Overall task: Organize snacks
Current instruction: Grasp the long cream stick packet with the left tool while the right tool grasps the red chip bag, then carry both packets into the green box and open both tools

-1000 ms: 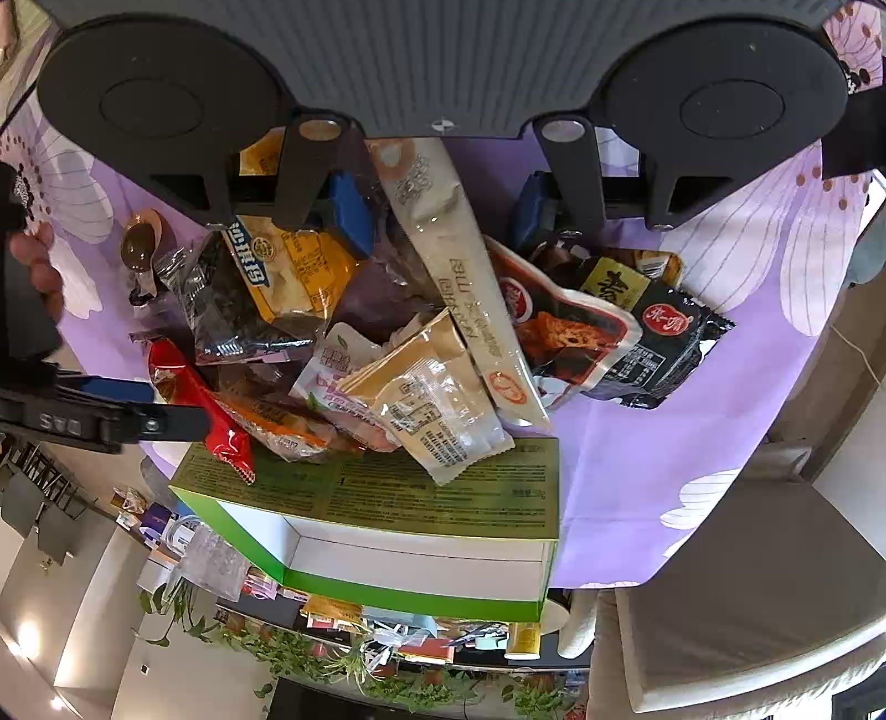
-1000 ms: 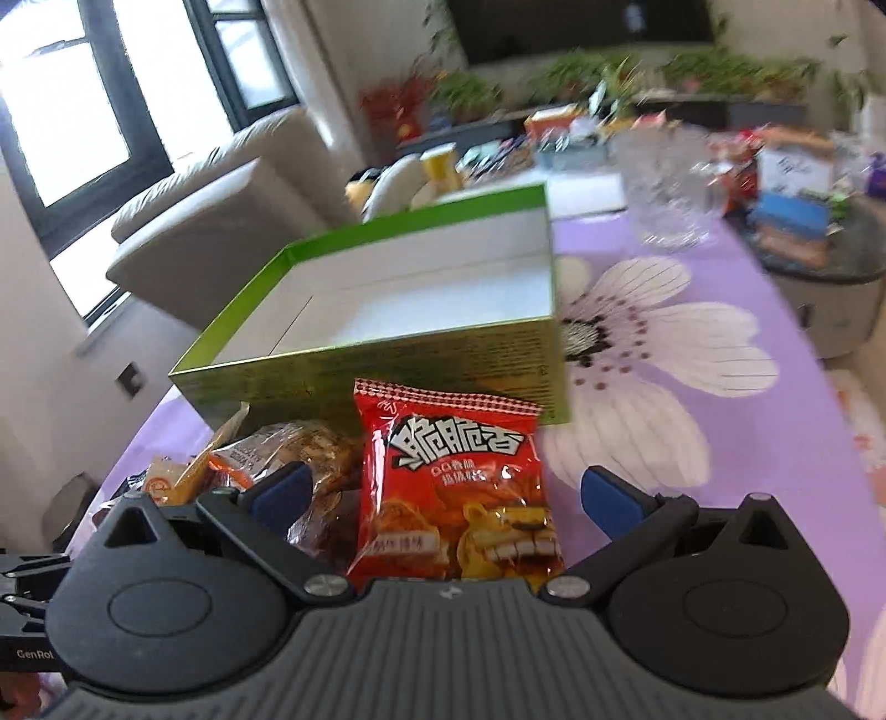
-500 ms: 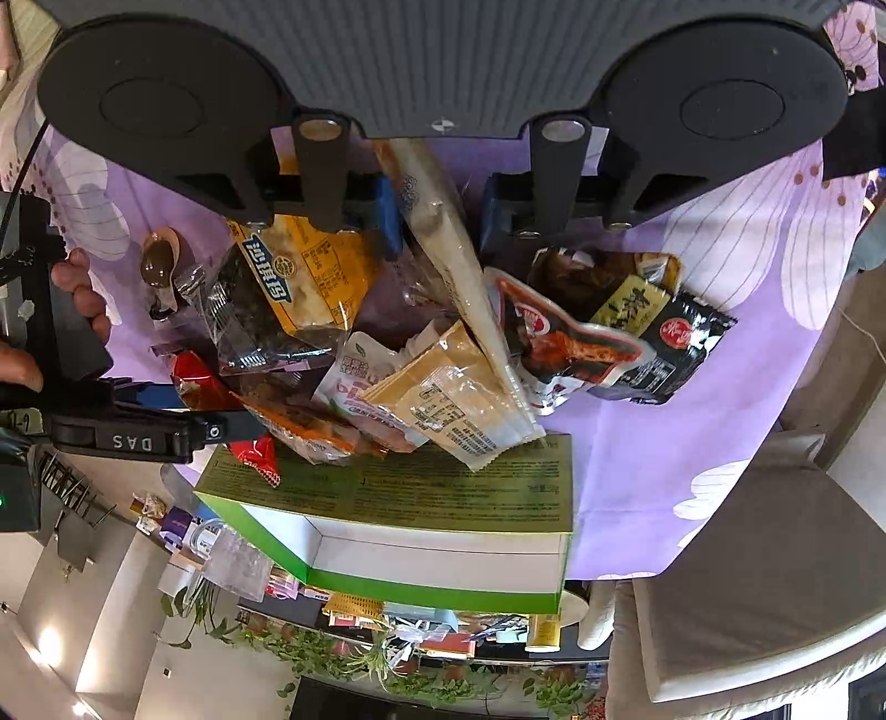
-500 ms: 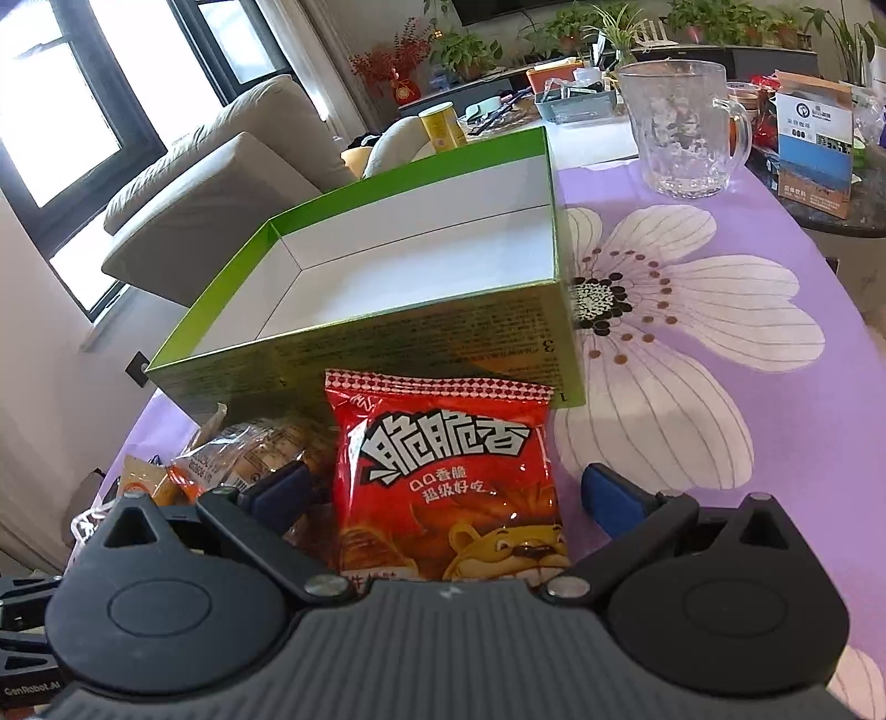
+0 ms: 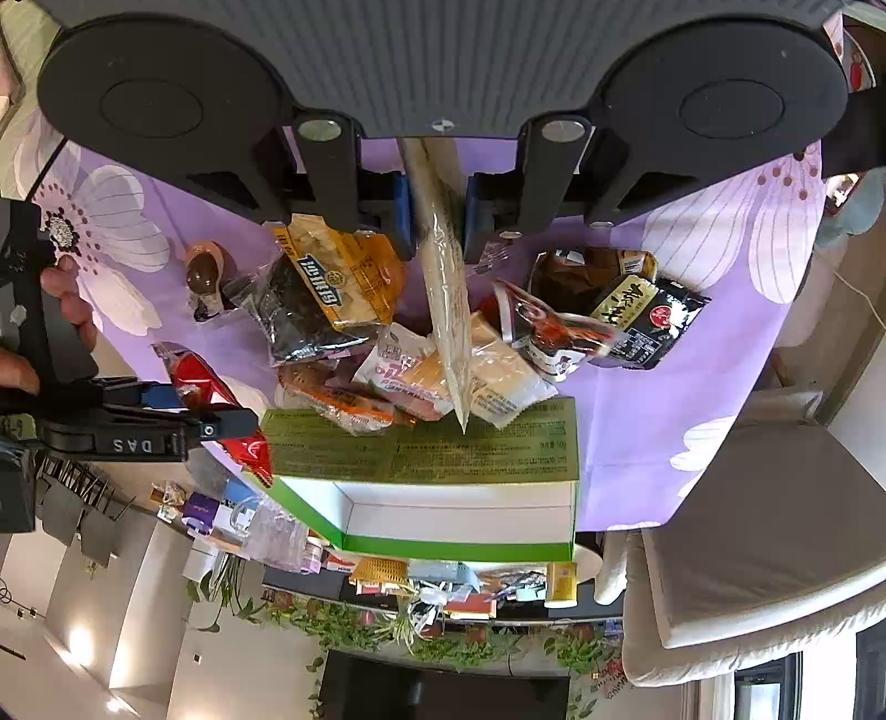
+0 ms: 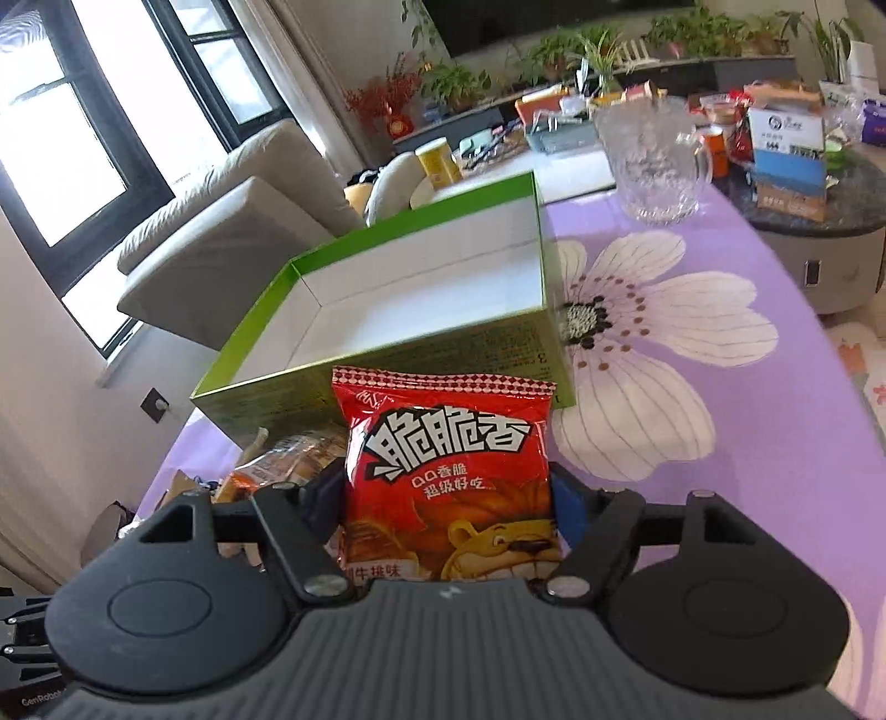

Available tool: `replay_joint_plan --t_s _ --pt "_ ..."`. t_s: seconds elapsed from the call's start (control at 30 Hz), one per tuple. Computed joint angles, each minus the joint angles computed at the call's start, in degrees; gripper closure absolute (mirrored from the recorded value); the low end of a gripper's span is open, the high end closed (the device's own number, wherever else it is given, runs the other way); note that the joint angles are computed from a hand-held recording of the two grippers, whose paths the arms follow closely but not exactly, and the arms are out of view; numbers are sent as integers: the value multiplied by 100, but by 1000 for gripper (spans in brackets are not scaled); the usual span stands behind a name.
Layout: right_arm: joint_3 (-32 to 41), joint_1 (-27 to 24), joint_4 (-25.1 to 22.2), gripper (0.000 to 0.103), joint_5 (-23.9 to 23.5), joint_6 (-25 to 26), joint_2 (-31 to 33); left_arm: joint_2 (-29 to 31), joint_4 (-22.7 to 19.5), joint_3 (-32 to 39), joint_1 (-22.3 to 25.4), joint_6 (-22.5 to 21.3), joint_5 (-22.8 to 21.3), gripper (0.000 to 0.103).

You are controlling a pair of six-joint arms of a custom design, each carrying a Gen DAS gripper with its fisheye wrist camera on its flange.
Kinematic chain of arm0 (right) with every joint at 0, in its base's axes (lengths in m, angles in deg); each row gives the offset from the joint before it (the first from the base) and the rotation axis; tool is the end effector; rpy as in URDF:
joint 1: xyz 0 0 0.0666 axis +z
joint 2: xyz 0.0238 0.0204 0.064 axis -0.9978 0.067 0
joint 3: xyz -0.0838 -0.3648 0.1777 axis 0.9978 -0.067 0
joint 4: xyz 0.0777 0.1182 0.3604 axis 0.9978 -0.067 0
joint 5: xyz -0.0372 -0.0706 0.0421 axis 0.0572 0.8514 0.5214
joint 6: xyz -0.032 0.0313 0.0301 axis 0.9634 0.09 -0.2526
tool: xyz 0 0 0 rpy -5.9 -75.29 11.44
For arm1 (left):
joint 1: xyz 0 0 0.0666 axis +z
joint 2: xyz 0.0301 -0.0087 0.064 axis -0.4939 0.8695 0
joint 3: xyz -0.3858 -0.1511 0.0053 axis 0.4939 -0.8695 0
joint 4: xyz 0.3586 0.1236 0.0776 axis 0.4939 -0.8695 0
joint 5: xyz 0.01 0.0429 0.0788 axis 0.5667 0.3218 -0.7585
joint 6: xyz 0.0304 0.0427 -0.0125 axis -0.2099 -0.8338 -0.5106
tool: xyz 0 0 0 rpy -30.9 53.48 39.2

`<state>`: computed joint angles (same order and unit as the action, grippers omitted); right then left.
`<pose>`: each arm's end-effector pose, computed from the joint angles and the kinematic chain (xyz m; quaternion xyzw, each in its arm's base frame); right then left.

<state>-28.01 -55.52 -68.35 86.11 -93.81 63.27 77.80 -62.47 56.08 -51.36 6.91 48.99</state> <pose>0.3978 0.2256 0.3421 0.1077 0.8884 0.1582 0.4172 0.3637 -0.1528 0.3915 0.2113 0.8910 -0.1561 0.3704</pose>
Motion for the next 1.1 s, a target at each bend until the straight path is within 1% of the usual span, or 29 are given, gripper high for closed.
replay_joint_plan --t_s 0.17,0.43,0.57,0.67,0.87,1.0,1.1 --pt "-62 176 -4 43 362 60 -144 -183 97 -86 18 -4 -10 86" --pt "-109 316 72 43 733 144 -239 -331 172 -40 0 -14 -121 86" --pt "-46 341 178 43 808 288 -225 -222 244 158 -31 -44 -173 86" --pt "55 312 253 43 772 415 -171 -91 324 337 -69 -30 -214 86" --pt "322 241 270 43 712 676 -29 186 468 667 -103 0 -242 86" --pt "500 214 190 43 809 835 86 404 507 908 -98 -21 -253 86" --pt "638 179 143 43 830 863 205 570 532 1097 -92 -38 -278 86"
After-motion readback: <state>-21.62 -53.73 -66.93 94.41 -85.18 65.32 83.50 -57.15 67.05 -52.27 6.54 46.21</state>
